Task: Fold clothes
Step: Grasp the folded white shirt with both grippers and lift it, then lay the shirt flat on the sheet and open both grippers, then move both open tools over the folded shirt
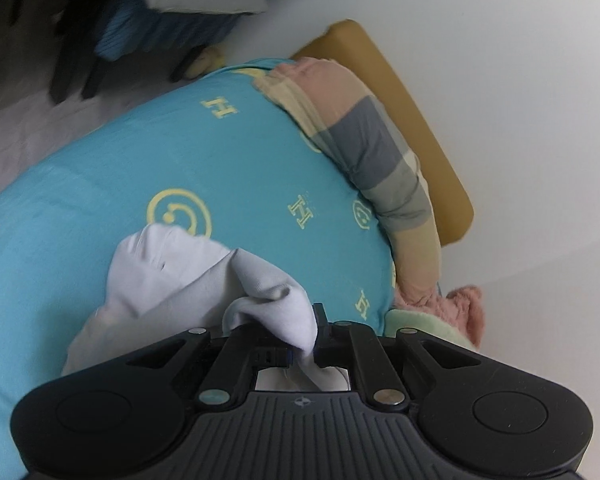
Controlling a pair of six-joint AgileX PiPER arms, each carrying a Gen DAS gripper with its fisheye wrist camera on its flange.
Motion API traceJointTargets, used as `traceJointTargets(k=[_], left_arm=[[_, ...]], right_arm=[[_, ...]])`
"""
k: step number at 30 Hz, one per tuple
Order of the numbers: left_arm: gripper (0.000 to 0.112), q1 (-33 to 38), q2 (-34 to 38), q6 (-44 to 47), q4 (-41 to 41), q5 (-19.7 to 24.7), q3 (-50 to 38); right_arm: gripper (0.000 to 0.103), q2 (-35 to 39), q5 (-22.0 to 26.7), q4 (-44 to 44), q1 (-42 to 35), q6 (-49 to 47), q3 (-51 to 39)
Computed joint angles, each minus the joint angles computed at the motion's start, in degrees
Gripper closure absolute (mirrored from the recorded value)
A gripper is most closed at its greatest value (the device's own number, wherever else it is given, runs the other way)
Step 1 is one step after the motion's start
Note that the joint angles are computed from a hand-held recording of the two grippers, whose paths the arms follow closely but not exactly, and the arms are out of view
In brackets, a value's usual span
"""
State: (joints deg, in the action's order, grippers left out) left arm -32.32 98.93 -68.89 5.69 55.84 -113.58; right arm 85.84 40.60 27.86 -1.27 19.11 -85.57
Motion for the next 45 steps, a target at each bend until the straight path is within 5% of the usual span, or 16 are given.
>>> traceJointTargets(k=[5,10,13,15,17,19,24,27,29,32,38,45], left_arm=[[0.103,0.9,-0.6,3.3,2.0,-9.1,8.3],[0.102,2.7,2.6,10.4,-1.7,-9.4,5.6],[0.078,4.0,2.4,18.1,-7.0,-11.5,6.4],[0.041,3.2,1.8,20.9,-6.5,-12.4,6.9],[0.03,0.5,1.3,20.5,-1.4,-11.7,6.5],[0.029,-2.2,0.5,20.8,2.3,-11.3,6.6],[0.028,-6.9,1.7,20.7,11.2,-7.3,5.3],[0.029,-7.0,5.1,22.6,13.2,-3.1,2.8],[0.029,-6.6,7.4,23.1,14.3,-0.4,1.3],[0.031,-5.9,11.0,23.5,15.1,2.6,-1.3],[0.031,-6.5,13.9,25.0,17.5,5.0,-3.2],[0.033,-9.2,5.5,23.5,16.9,3.9,4.1]], right_arm=[[0.095,2.9,-2.4,12.8,-2.8,-12.9,3.2],[0.094,6.4,-3.3,16.0,-2.9,-12.3,2.7],[0.093,8.4,-1.7,14.5,-3.0,-9.1,0.5],[0.087,8.6,-0.5,13.9,-3.0,-9.0,-0.6],[0.04,7.4,-0.9,16.5,-3.0,-11.4,0.4],[0.022,5.1,-2.4,19.8,-2.6,-14.7,2.6],[0.024,0.4,-6.6,13.9,1.4,-16.4,5.9],[0.043,3.2,-5.5,5.0,4.1,-15.7,3.4],[0.065,6.2,-6.7,-5.5,6.9,-11.2,1.7],[0.076,11.3,-6.7,-14.8,9.7,-10.1,-0.3],[0.077,12.2,-7.5,-15.3,10.0,-12.2,1.3],[0.074,5.5,-4.5,-16.5,11.6,-10.0,3.2]])
